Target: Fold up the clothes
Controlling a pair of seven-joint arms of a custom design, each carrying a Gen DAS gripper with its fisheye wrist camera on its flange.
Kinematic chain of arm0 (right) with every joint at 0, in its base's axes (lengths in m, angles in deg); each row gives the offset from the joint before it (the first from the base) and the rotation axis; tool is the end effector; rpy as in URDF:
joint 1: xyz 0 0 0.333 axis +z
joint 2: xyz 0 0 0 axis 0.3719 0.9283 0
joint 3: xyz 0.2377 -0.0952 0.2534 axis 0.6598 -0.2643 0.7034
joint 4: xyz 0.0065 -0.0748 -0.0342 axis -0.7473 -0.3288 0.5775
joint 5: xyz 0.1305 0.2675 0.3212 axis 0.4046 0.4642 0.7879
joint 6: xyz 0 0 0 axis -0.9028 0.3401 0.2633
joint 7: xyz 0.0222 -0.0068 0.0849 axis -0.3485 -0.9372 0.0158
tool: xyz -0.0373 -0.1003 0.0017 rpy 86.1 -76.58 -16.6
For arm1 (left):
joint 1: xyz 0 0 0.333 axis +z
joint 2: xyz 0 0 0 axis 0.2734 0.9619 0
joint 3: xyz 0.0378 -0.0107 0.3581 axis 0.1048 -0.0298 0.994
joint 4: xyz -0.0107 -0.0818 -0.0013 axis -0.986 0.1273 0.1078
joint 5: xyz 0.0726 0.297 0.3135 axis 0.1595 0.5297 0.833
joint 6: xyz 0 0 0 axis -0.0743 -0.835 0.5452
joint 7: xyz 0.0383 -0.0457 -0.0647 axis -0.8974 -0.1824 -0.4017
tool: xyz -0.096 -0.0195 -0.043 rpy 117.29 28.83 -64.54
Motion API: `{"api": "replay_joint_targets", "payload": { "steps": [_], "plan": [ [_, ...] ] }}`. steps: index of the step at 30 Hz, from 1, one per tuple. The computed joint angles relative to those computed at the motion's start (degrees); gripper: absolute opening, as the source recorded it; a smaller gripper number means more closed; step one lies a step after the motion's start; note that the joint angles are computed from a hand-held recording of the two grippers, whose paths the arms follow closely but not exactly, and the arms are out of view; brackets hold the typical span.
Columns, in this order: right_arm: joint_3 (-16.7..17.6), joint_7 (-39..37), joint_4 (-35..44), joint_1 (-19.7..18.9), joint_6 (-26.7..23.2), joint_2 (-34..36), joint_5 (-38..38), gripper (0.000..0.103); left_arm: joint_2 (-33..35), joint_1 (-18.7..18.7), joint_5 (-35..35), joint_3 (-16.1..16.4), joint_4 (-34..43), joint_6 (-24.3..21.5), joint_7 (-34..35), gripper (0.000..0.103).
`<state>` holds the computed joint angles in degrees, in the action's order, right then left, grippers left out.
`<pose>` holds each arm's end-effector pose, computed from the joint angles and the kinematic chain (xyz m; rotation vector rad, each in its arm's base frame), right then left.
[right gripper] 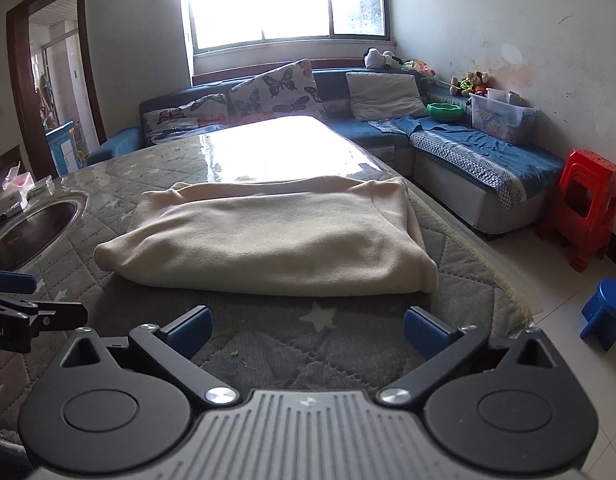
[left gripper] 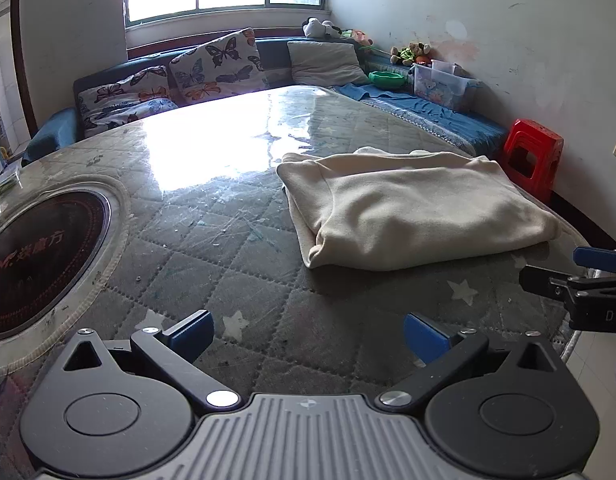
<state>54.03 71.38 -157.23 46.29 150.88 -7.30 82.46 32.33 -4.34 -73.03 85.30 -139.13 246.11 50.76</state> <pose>0.6618 0.2118 0.2395 -1.6106 1.6627 -0.7545 0.7043 -0.2456 0.2552 -1.4991 2.0350 -0.9073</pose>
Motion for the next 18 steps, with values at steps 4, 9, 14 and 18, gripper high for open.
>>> {"api": "replay_joint_targets", "payload": {
  "steps": [4, 9, 14, 18],
  "plan": [
    [0.02, -0.22, -0.37, 0.25, 0.94, -0.07, 0.35, 0.103, -0.33, -0.13, 0.06, -0.10, -0.68, 0.17, 0.21, 0.103],
    [0.45, -0.62, -0.71, 0.06, 1.94, -0.15, 0.20, 0.103, -0.75, 0.11, 0.11, -0.68, -1.52, 0.63, 0.56, 0.103],
    [0.95, -0.91, -0.90, -0.09, 2.78, -0.14, 0.03, 0.103, -1.01, 0.18, -0.16, -0.90, -2.17, 1.46, 1.02, 0.103],
    [1.08, -1.37, -0.99, 0.04, 3.20, -0.12, 0.12, 0.103, -1.24, 1.04, -0.12, -1.87, -2.46, 1.66, 1.49, 0.103]
  ]
}}
